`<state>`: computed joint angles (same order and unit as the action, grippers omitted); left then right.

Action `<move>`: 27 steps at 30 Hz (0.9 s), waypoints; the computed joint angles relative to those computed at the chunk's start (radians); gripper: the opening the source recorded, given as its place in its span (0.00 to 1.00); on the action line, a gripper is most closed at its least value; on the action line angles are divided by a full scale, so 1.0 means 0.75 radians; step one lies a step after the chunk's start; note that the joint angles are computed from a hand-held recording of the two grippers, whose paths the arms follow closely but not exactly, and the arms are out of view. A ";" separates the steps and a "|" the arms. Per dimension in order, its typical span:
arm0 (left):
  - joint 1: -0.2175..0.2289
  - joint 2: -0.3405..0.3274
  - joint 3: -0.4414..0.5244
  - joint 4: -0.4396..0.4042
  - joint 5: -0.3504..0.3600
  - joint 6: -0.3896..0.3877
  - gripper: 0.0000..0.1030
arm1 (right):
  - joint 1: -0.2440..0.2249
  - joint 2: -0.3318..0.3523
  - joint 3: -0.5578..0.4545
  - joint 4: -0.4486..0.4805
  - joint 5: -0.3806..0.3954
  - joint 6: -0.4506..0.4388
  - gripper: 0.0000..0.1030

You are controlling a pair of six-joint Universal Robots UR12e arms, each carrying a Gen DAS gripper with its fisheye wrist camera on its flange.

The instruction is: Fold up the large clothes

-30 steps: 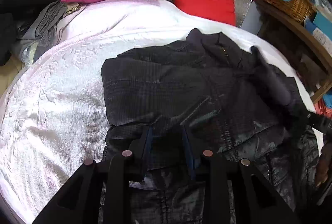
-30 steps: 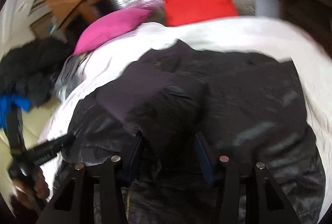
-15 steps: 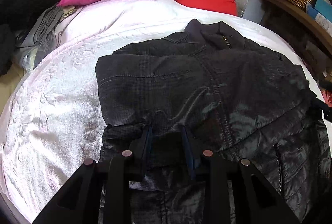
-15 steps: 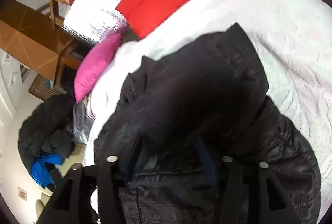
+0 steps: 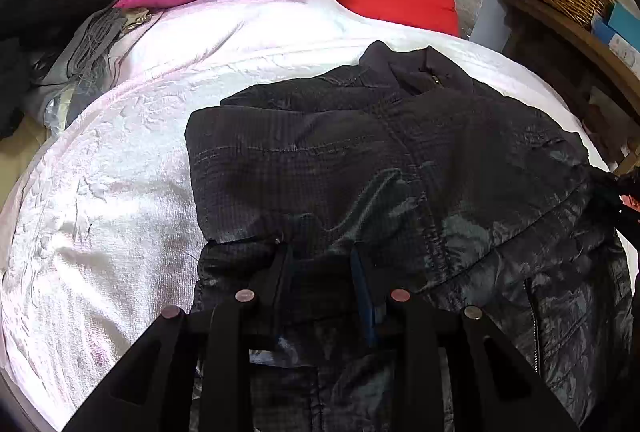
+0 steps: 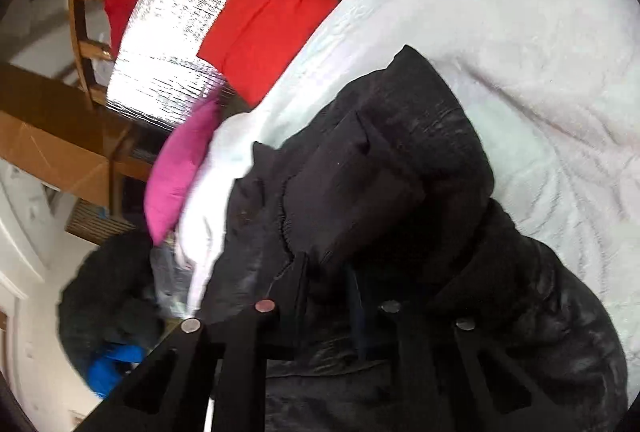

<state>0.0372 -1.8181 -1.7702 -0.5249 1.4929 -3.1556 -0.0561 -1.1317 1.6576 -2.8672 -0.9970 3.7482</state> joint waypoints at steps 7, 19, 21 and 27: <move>-0.012 -0.005 0.002 0.006 0.036 0.007 0.30 | -0.022 -0.002 0.002 0.030 0.060 0.000 0.19; -0.032 -0.019 0.005 0.035 0.092 0.017 0.34 | -0.020 0.041 -0.028 -0.018 0.072 0.065 0.20; -0.036 -0.021 0.003 0.044 0.105 0.027 0.35 | -0.025 0.038 -0.021 -0.048 0.087 0.095 0.20; -0.039 -0.022 -0.001 0.059 0.120 0.044 0.37 | -0.024 0.023 0.014 -0.183 0.048 0.138 0.85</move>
